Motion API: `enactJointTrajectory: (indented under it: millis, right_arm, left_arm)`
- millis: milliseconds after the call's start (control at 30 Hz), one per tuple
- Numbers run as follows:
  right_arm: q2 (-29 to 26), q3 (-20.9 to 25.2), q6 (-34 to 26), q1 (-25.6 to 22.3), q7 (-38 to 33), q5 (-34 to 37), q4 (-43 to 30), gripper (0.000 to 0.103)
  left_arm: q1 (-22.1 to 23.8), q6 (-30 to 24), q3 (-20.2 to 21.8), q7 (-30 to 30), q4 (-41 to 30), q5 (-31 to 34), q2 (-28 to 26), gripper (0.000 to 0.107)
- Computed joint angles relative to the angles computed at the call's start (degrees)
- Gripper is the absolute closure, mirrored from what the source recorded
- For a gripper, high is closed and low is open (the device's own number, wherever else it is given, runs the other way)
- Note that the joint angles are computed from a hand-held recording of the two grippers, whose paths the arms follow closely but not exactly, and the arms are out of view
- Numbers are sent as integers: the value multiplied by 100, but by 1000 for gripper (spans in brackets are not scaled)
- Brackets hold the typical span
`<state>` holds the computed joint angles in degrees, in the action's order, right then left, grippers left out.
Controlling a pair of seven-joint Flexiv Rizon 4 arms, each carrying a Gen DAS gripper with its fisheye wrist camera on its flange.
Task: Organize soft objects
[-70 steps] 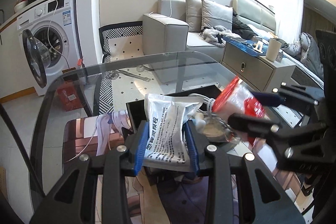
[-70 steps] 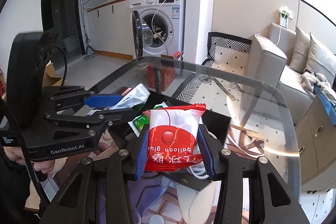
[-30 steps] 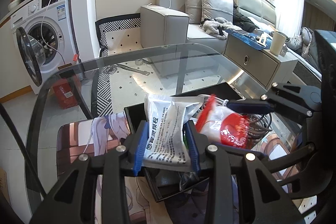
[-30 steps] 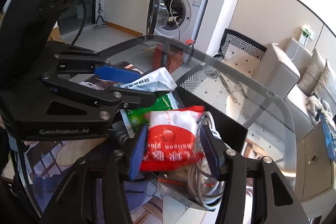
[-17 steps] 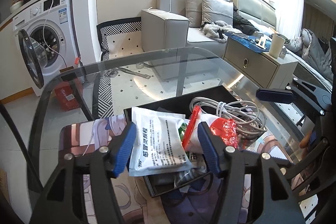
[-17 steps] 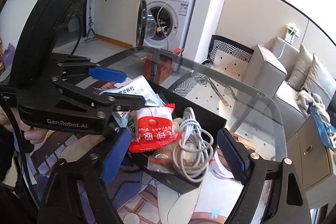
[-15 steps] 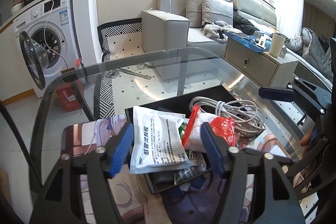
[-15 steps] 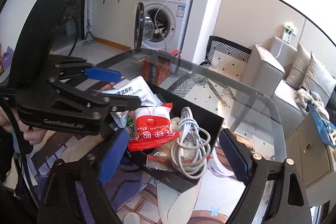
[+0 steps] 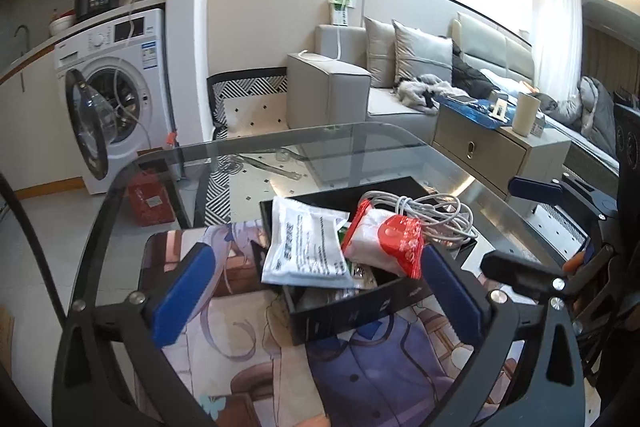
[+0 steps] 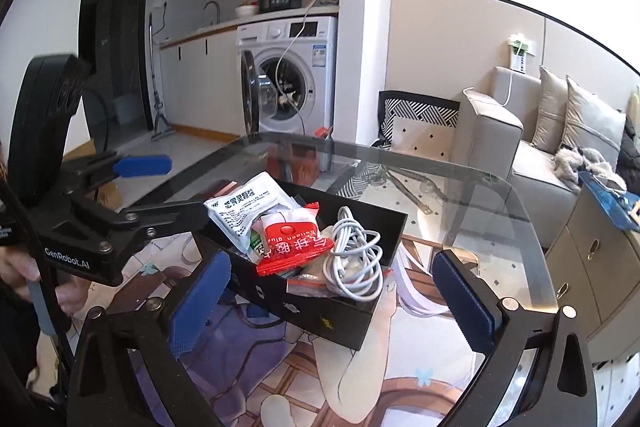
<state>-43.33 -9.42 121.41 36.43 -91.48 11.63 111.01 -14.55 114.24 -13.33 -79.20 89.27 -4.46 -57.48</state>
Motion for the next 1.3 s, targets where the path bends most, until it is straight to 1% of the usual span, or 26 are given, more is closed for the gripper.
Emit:
enactJointTrajectory:
  millis: [67,167,300,400,467,600,733,867,1100,1300]
  right_arm:
    - [-29,26,182,12,2,89,63,0]
    - [-82,180,450,-58,7,143,138,0]
    - [-161,378,673,-184,7,115,160,0]
    - [-272,369,815,-140,-52,207,130,0]
    - [-319,475,912,-231,-38,151,133,0]
    - [-380,490,969,-231,-70,192,90,0]
    - [-467,620,1093,-351,-8,99,34,0]
    - [-546,589,1130,-293,-59,134,-12,0]
    - [-621,546,1161,-241,-103,232,-75,0]
    - [-712,627,1369,-357,-38,223,-110,0]
  left_arm:
    - [-67,162,88,-58,99,-63,5,4]
    - [-130,433,165,-129,217,-92,-33,4]
    - [-155,520,172,-182,241,-114,-109,4]
    - [-352,652,357,-189,212,-337,-184,4]
    - [-429,723,416,-190,179,-450,-239,4]
    - [-498,847,450,-191,137,-567,-336,4]
    - [-550,922,494,-176,103,-687,-390,4]
    - [-607,1058,545,-162,89,-809,-449,4]
    - [-687,1141,595,-80,36,-967,-539,4]
    - [-733,1168,603,31,-25,-1035,-601,4]
